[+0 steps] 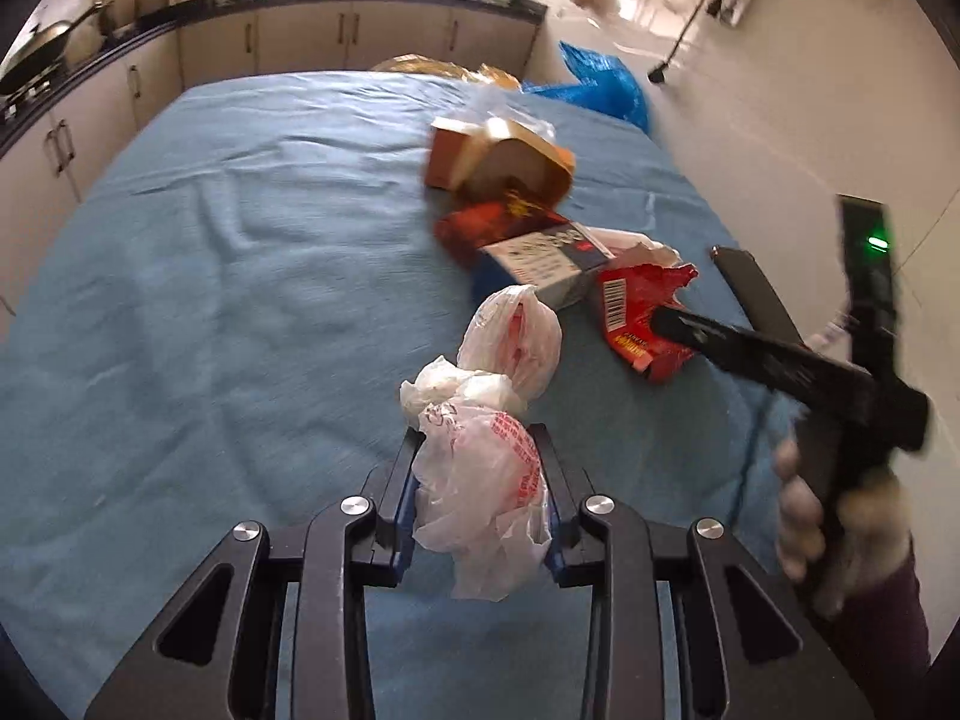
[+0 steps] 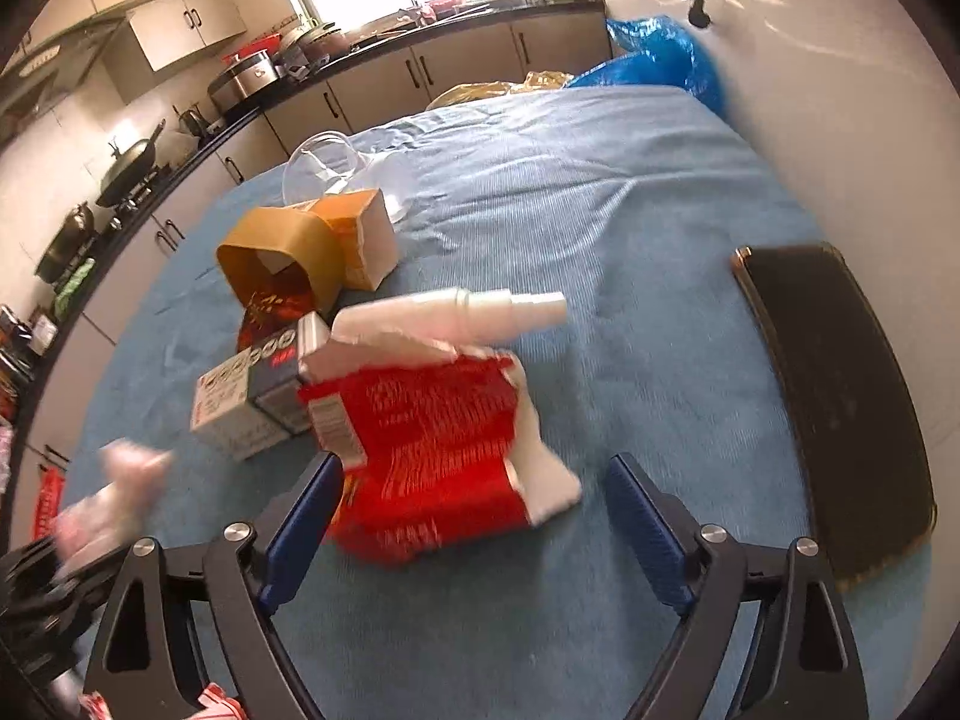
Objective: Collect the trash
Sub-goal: 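Grasp the white plastic bags with left tool while right tool grasps the red wrapper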
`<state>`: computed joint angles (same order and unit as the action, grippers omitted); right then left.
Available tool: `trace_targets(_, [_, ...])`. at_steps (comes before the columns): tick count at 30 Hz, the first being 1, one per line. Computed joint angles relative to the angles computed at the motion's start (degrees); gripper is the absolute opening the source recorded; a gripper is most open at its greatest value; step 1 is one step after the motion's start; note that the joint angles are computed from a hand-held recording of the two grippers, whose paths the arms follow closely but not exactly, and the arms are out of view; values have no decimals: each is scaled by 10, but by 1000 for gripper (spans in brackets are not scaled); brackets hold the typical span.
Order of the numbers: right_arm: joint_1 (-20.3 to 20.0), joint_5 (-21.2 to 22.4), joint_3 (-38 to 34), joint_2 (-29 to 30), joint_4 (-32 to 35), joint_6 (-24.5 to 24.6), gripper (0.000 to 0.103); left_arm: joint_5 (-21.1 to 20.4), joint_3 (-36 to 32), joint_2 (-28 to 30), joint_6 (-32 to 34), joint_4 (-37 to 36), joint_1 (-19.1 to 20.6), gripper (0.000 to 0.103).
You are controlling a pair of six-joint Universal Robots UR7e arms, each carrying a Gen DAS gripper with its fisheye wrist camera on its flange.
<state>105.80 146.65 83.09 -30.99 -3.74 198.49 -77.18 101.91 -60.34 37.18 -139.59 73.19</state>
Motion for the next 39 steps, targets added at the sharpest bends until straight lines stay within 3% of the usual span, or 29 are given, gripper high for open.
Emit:
trace_targets(3, [3,35,-47,31,33,-17,96,-5,1,-22,-1,5,15,31])
trace_targets(4, [5,42,-59,39,46,-21,91,-6,1,-29,-3,9,20,31])
trace_targets(6, [15,68,-88,61,78,-15,71,-7,-3,-33,-6,10,29,31])
trace_targets(8, [23,58,-88,62,93,1,42,-6,-2,-40,-8,4,37,31])
trace_targets(11, [38,50,-83,65,98,14,13,-9,-4,-50,-8,4,47,31])
trace_targets(13, [49,47,-88,76,117,34,4,-11,-6,-54,-9,1,53,31])
trace_targets(16, [65,42,-86,85,124,53,1,-15,-10,-58,-12,1,64,31])
trace_targets(23, [105,42,-84,96,113,73,1,-22,-22,-72,-13,5,89,31])
trace_targets(27, [112,34,-97,104,113,52,2,-24,-25,-80,-11,-4,99,31])
trace_targets(28, [111,43,-104,108,118,49,15,-25,-27,-81,-12,-2,102,31])
trace_targets(29, [108,45,-109,108,119,30,46,-26,-30,-82,-13,2,104,31])
trace_targets(31, [104,51,-112,107,104,-26,89,-26,-32,-85,-11,4,109,31])
trace_targets(34, [89,63,-130,109,102,-121,91,-25,-33,-87,-7,2,112,31])
trace_targets(37, [63,22,-127,98,110,-138,91,-23,-34,-86,-8,0,114,31])
trace_targets(39, [50,0,-129,99,122,-124,84,-22,-35,-86,-7,-2,115,31])
